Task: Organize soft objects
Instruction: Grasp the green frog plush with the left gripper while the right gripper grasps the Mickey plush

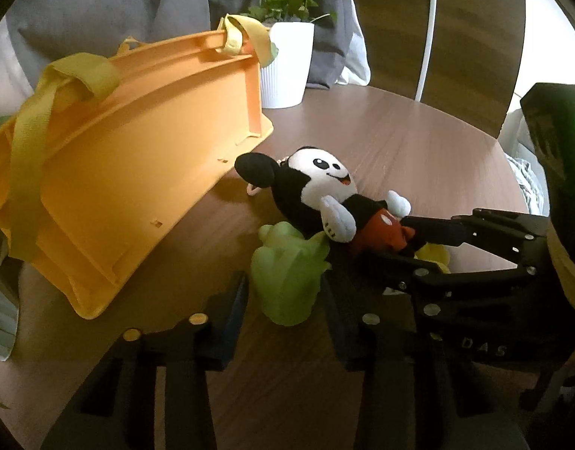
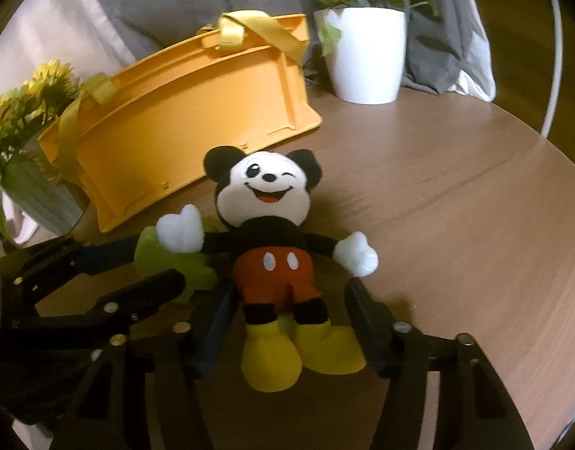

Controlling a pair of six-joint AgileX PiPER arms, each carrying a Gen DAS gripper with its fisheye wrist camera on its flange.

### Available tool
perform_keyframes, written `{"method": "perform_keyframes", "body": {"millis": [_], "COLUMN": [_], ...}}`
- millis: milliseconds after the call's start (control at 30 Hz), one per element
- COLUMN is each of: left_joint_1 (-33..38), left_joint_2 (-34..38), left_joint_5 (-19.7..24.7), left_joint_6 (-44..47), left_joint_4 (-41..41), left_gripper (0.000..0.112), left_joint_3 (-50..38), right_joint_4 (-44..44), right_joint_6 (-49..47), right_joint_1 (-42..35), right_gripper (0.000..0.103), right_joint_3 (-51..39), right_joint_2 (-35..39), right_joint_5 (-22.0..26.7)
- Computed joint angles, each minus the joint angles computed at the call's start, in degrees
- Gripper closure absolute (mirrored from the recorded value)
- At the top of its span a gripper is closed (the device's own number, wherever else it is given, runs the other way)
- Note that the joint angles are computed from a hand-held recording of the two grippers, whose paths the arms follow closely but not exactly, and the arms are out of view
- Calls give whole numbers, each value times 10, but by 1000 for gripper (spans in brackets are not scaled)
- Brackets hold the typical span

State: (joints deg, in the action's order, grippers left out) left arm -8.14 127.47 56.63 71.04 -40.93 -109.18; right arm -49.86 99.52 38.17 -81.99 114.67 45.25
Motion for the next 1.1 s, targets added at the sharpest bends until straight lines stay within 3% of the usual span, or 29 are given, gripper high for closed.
{"method": "perform_keyframes", "body": {"millis": [100,267,1100], "left_joint_1": [-1,1,-9], "left_joint_2": [-5,-20,-211], "left_joint_5": [-10,-24,-183], "left_joint_6": [-1,-20,-181], "left_joint_4": [2,2,-2], "left_gripper": [78,80,86], "left_joint_3": [11,35,286], "right_joint_4": [-6,-11,-36], "right_joint_6": [-17,-20,-40], "right_joint_1": [1,-1,-7], "right_gripper": [61,64,66], "right_joint_3": [-2,5,91], "right_joint_2": [1,-3,-84], "right_joint_5": [-7,-15,-67]}}
